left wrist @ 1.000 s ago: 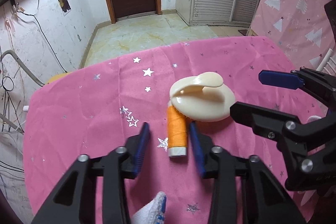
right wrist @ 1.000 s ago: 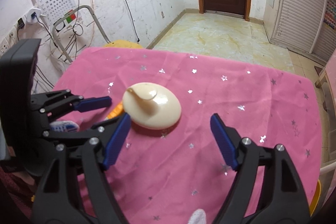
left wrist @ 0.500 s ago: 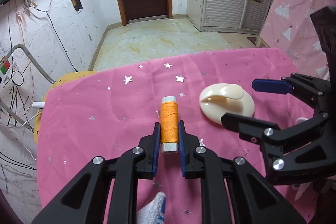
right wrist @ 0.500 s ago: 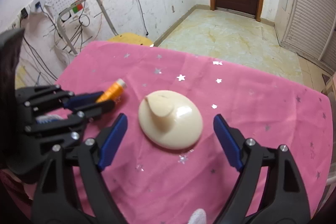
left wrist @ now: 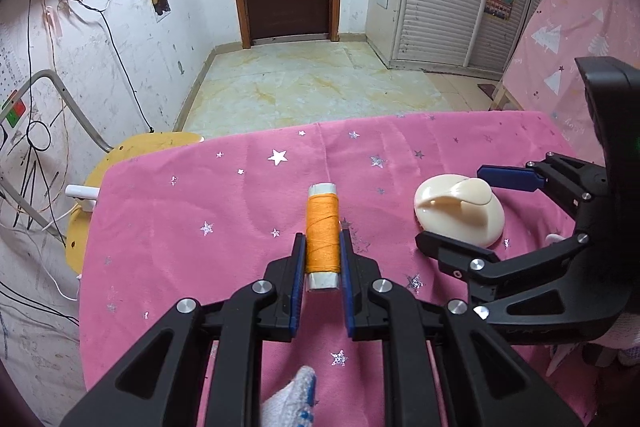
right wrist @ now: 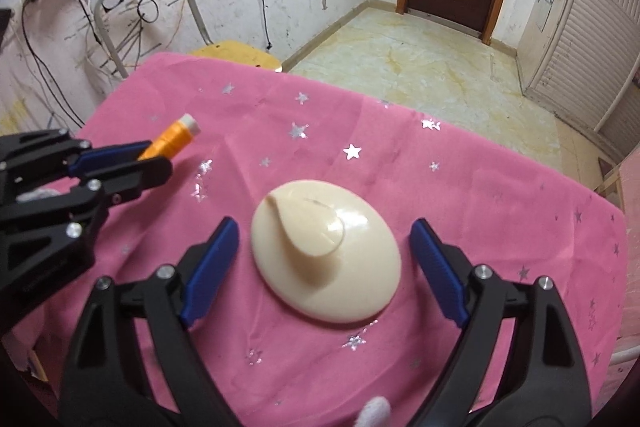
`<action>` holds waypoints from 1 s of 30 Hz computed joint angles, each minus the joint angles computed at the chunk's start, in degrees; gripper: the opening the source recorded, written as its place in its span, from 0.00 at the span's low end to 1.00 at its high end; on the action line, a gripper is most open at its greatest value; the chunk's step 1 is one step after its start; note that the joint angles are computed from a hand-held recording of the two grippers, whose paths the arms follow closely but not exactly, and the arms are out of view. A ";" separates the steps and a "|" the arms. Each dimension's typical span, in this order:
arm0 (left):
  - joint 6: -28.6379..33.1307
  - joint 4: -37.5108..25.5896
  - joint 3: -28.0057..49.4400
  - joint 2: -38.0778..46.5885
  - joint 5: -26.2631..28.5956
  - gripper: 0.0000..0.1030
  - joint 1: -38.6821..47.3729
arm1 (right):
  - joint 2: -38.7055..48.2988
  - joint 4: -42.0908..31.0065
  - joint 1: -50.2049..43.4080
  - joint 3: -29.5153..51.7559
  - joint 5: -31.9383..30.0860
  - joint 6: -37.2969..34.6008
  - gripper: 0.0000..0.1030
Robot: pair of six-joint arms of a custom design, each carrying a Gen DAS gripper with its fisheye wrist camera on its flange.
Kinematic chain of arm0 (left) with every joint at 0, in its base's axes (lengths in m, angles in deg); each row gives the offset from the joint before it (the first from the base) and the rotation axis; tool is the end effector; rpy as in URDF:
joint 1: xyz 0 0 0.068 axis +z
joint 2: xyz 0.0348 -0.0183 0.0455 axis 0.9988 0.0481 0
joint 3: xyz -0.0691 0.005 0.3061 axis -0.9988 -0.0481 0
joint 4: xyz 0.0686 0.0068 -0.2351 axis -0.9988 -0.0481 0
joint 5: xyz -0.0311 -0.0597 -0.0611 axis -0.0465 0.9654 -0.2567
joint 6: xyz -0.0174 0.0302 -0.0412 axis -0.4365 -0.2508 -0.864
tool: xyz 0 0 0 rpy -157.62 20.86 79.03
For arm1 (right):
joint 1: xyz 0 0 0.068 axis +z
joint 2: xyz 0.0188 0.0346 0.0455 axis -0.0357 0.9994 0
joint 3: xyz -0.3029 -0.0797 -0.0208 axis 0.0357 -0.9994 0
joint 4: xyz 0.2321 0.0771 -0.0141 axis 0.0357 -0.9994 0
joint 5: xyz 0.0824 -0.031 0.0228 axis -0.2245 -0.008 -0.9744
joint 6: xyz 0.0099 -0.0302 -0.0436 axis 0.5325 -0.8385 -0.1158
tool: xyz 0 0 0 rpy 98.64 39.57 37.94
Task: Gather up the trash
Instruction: 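Grasp the orange thread spool with the left tool while the right tool grasps the cream brush, then carry the spool and brush over the yellow bin and open both tools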
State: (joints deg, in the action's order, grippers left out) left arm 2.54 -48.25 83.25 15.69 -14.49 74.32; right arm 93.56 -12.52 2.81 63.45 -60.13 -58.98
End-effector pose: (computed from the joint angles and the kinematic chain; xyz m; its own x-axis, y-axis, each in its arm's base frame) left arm 0.3607 -0.0904 0.2274 -0.6744 0.4464 -0.5881 0.5537 0.8327 -0.0029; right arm 0.2751 0.0240 0.1993 -0.8254 -0.0298 -0.5637 -0.0628 0.9973 0.0393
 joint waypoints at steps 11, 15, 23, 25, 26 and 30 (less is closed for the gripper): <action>-0.20 -0.21 -0.23 -0.98 0.70 0.08 0.98 | -0.52 1.94 1.29 -1.15 2.65 0.26 0.65; -0.16 -0.26 -0.82 -2.32 0.70 0.08 1.05 | -2.92 1.72 0.67 -1.88 1.94 0.92 0.65; -0.02 -1.17 -2.06 -6.91 0.74 0.08 -0.21 | -12.79 -1.51 -3.93 -4.17 -0.04 -0.26 0.65; -0.39 -1.40 -2.45 -8.18 0.42 0.08 -1.19 | -15.34 -2.73 -5.14 -4.41 -0.30 -0.50 0.65; -0.67 -1.60 -2.62 -9.05 0.12 0.08 -2.06 | -17.04 -3.50 -6.09 -4.57 -0.53 -0.73 0.65; -1.94 -2.21 -3.11 -11.59 -1.16 0.08 -5.42 | -21.96 -5.92 -9.93 -5.11 -2.25 -1.90 0.65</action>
